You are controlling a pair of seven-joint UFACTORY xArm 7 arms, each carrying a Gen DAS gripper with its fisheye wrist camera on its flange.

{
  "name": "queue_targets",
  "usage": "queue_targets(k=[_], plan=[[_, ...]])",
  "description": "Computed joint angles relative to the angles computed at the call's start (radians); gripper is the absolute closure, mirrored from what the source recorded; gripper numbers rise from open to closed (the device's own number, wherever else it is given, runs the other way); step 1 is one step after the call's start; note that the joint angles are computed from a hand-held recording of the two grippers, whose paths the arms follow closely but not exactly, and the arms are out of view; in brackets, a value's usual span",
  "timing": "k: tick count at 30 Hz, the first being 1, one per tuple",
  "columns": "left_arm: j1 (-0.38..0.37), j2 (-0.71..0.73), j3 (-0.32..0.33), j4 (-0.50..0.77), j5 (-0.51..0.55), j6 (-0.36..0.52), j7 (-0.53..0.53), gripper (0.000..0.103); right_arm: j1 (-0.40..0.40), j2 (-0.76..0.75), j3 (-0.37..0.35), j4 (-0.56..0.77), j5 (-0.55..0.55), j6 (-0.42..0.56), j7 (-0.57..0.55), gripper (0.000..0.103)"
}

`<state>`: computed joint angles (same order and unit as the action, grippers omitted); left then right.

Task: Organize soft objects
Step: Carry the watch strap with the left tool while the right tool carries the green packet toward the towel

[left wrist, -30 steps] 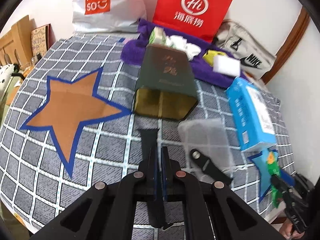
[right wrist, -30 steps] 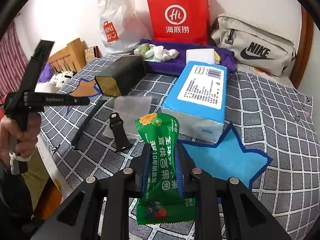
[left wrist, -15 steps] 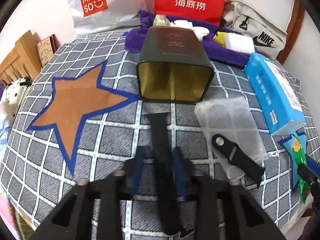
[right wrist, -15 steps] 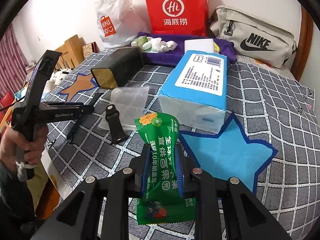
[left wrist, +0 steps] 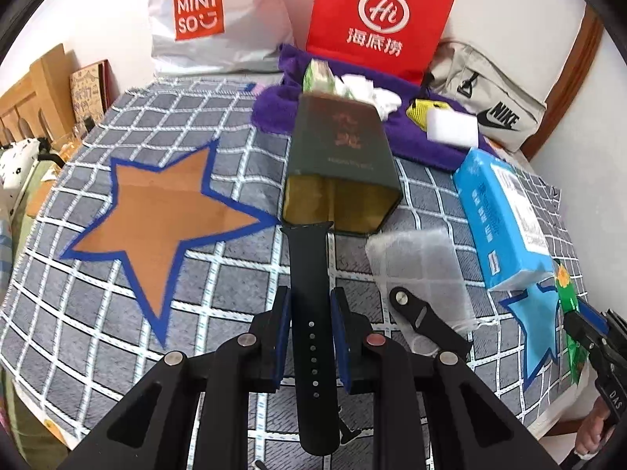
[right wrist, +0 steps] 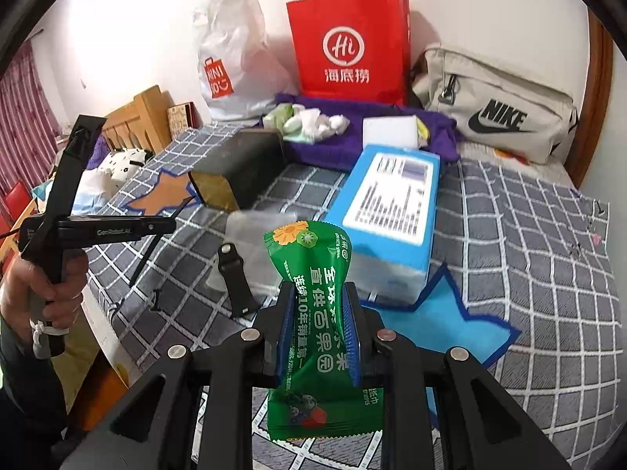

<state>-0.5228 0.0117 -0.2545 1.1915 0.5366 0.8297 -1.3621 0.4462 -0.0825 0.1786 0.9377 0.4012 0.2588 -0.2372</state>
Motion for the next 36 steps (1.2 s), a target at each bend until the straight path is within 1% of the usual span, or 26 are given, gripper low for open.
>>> queue_targets(k=[6,9,14,17,24,26,33,36], plan=[[0.009,-0.023,-0.002,0.021,0.017,0.026,0.0,0.083,-0.022,0.01,-0.002,0.043,-0.057,0.008,0.046,0.08],[0.015,-0.027,-0.003,0.043,0.029,0.038,0.007,0.083,-0.031,0.023,-0.007,0.077,-0.063,0.013,0.046,0.08],[0.022,0.003,0.003,0.124,0.057,0.073,0.046,0.083,-0.05,0.067,-0.004,0.15,-0.089,0.017,0.055,0.08],[0.022,0.024,0.014,0.168,0.067,0.069,0.068,0.083,-0.063,0.106,0.0,0.208,-0.116,0.029,0.072,0.08],[0.016,0.1,0.052,0.295,0.073,0.081,0.142,0.083,-0.088,0.208,0.011,0.357,-0.166,0.063,0.102,0.08],[0.012,0.123,0.064,0.331,0.073,0.084,0.162,0.083,-0.088,0.245,0.008,0.412,-0.197,0.078,0.123,0.08],[0.008,0.204,0.112,0.433,0.04,0.058,0.228,0.083,-0.092,0.377,0.009,0.601,-0.252,0.125,0.147,0.08],[0.008,0.242,0.134,0.473,0.03,0.038,0.239,0.083,-0.086,0.441,0.0,0.693,-0.279,0.155,0.168,0.08]])
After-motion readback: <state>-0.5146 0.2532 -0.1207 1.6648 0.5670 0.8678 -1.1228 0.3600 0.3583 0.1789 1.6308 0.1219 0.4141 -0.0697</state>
